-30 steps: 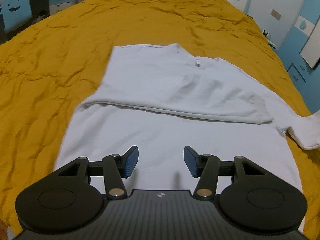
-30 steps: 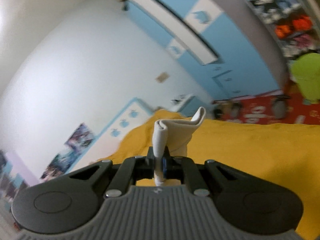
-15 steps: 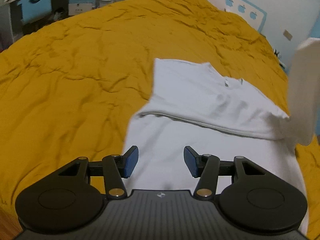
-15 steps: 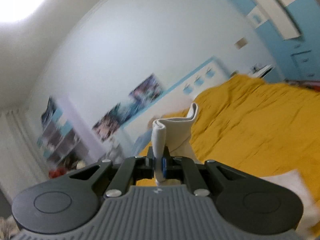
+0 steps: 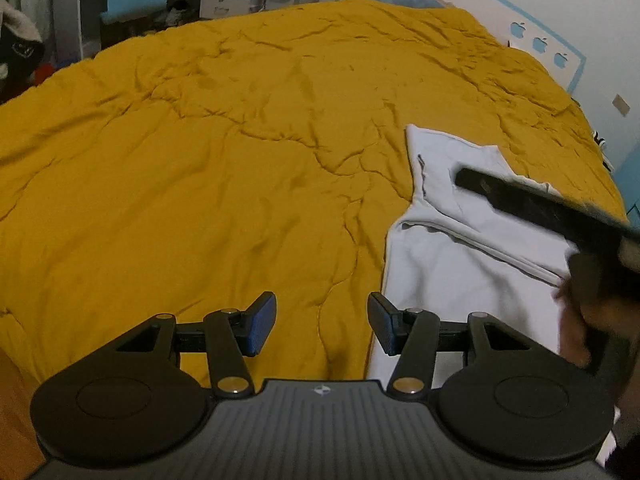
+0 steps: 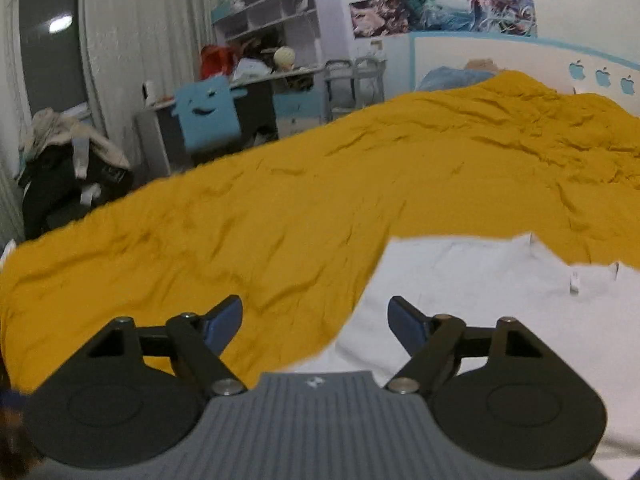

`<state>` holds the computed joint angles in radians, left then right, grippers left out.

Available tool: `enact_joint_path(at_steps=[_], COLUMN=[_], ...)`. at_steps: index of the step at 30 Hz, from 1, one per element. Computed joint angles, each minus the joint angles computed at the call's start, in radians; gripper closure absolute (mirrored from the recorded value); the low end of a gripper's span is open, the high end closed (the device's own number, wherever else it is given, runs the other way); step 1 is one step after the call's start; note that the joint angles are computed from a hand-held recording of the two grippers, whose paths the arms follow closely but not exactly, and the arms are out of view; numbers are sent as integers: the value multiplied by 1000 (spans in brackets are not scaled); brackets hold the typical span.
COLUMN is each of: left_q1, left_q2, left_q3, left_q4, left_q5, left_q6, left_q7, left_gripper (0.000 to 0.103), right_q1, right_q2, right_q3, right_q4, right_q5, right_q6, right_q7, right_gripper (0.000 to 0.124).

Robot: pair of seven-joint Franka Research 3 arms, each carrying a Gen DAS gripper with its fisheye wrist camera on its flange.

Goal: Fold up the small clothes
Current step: 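Fold the held sleeve across the body toward the first sleeve, release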

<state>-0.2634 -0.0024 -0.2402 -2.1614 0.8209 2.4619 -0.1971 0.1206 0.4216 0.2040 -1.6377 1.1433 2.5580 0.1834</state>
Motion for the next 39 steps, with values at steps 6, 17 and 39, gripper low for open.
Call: enact_joint_path(at_steps=[6, 17, 39], left_q1=[-13, -92, -112], left_q2=[44, 176, 196], left_q3=[-1, 18, 28], left_q4=[49, 201, 229], left_q5=[23, 81, -32], left_q6=[3, -33, -59], left_q7=[16, 108, 152], left_gripper=[41, 41, 40], right_q1=[-67, -208, -234], right_q2=[-41, 116, 440], right_q3=[-42, -159, -139], right_q4=[-53, 66, 355], right_q5=[57, -134, -512], right_q6=[48, 307, 512], right_q7=[-75, -127, 241], right_gripper=[42, 42, 121])
